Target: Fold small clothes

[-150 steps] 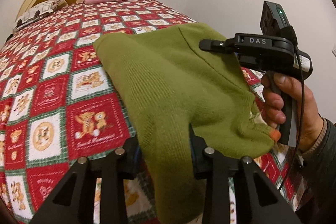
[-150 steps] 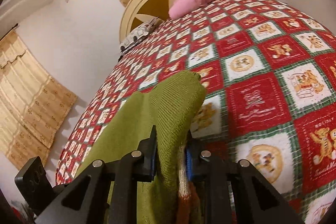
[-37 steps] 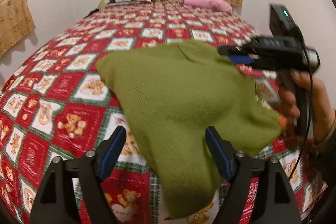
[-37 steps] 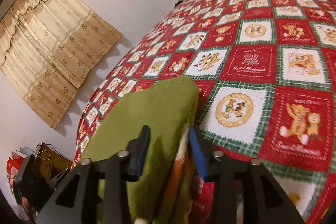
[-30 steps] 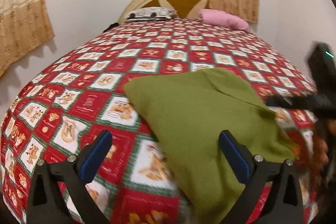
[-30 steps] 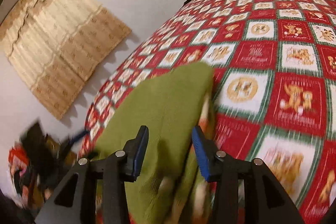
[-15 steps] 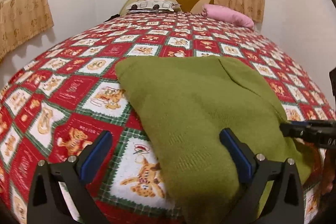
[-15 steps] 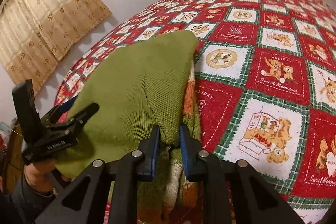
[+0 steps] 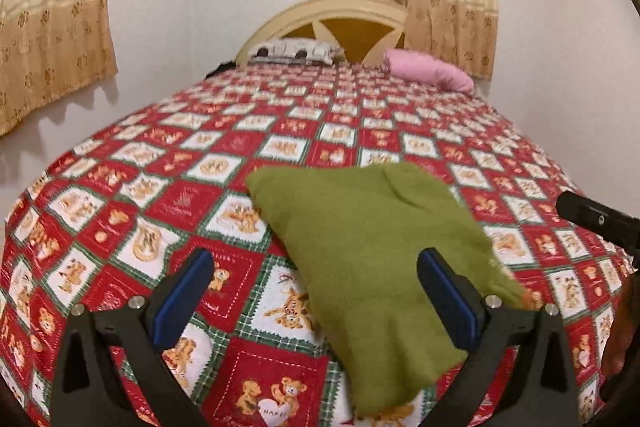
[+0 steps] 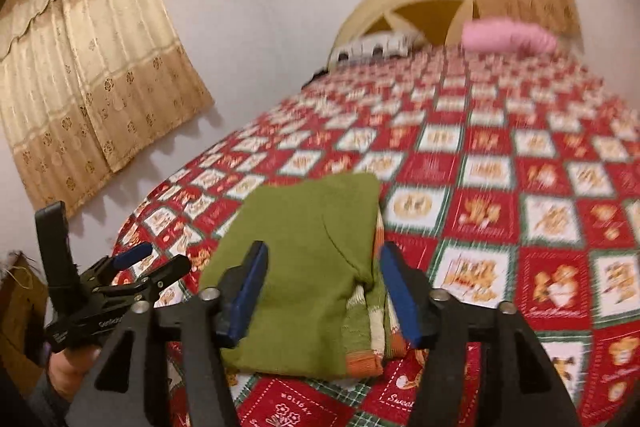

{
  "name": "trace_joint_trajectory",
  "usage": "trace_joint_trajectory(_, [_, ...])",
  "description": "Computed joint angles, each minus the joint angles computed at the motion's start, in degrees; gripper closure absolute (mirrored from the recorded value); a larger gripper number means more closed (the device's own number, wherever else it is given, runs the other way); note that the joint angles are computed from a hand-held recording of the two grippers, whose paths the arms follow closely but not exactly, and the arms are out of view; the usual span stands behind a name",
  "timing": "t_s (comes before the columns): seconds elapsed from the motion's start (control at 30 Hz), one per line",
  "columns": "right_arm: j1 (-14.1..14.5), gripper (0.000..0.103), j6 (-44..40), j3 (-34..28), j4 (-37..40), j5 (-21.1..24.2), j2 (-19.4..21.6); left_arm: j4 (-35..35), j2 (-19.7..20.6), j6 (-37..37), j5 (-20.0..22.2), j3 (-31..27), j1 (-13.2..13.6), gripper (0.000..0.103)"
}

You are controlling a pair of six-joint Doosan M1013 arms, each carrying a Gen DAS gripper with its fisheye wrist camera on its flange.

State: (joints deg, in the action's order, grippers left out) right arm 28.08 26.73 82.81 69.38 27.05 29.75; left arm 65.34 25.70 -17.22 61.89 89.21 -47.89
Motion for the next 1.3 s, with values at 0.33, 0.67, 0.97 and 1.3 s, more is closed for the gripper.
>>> trace_joint_trajectory(0.33, [1.5,0.035,-9.7,3.6,9.8,-4.6,-3.0,3.0,-0.9,1.3,0.8,-0.1,-0.9,0.0])
trace_joint_trajectory(0.67, [1.7,0.034,-5.7,3.2,7.0,-3.4,-2.1,2.4,-0.6,1.4,1.6,-0.3,-1.0,0.0])
trace_joint_trajectory(0.97, [1.4,0.034,-6.8,3.7,8.8,-2.9,-2.3,2.1,-0.4,1.8,2.2,-0.5,-1.1,0.0])
trace_joint_trajectory(1.3, [1.4,0.034,-7.4,4.5,9.0,-2.2,-2.9,1.6,-0.1,2.7,2.4,-0.9,-1.2,0.0])
